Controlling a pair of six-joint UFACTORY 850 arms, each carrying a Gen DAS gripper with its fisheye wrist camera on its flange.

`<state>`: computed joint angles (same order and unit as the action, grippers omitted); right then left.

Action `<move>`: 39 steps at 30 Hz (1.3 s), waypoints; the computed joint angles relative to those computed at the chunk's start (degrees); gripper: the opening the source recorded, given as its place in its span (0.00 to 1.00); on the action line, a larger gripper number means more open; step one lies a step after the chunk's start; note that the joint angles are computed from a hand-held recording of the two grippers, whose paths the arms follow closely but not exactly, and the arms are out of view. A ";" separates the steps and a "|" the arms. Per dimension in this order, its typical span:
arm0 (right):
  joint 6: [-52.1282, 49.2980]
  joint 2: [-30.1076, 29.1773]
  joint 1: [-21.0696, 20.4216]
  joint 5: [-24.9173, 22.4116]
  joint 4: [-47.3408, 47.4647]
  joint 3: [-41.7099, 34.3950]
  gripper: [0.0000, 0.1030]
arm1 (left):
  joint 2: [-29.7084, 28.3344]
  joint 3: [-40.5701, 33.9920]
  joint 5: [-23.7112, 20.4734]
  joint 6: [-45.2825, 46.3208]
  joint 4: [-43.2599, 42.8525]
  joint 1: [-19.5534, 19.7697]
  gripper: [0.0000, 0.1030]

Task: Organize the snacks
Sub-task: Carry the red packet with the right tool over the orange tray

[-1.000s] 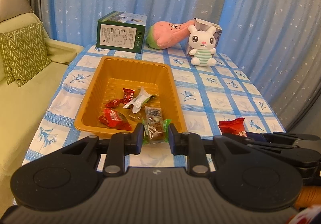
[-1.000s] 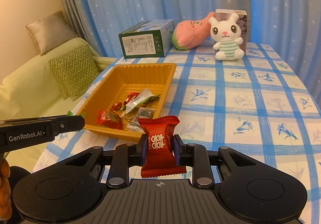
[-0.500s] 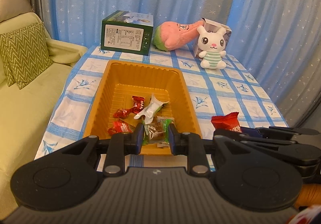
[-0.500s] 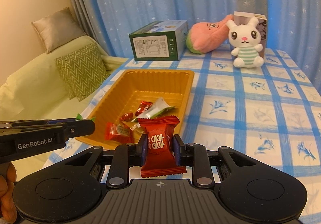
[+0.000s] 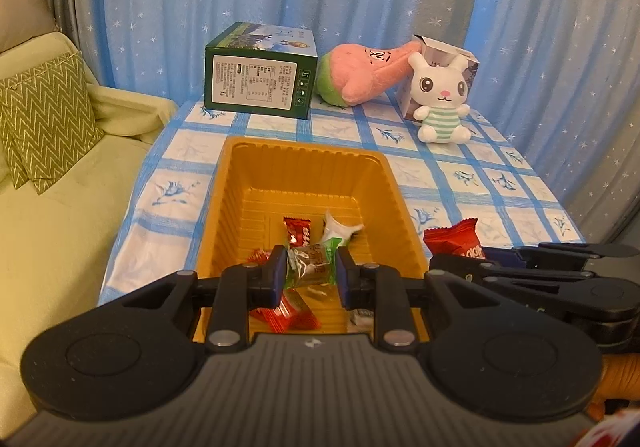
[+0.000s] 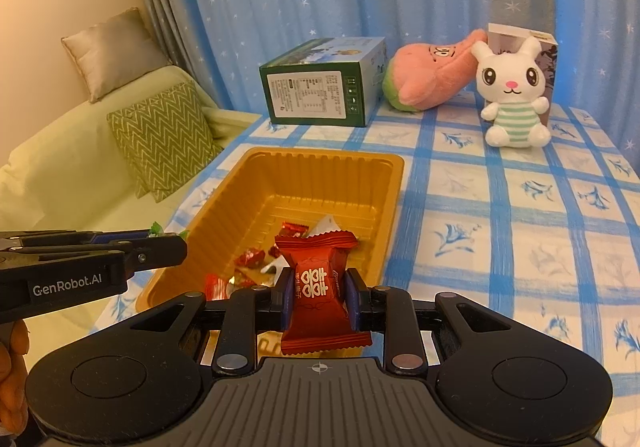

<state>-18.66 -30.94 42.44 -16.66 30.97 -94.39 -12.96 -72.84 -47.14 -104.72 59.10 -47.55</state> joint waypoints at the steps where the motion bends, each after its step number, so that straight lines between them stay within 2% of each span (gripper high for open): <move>1: 0.13 -0.58 -0.02 -0.29 -0.26 -0.80 0.26 | -0.06 -0.04 0.34 0.63 -0.01 0.43 0.22; 11: 3.48 -7.06 0.01 -3.76 -4.37 -10.05 0.26 | -0.80 -0.11 3.84 4.91 -0.69 4.25 0.22; 23: 9.00 -12.42 0.29 -6.69 -8.88 -17.60 0.26 | -1.45 0.19 7.72 8.33 -1.83 7.75 0.22; 39: 12.52 -15.36 0.27 -8.24 -11.20 -21.51 0.26 | -2.51 -0.10 10.14 10.97 -2.88 9.70 0.22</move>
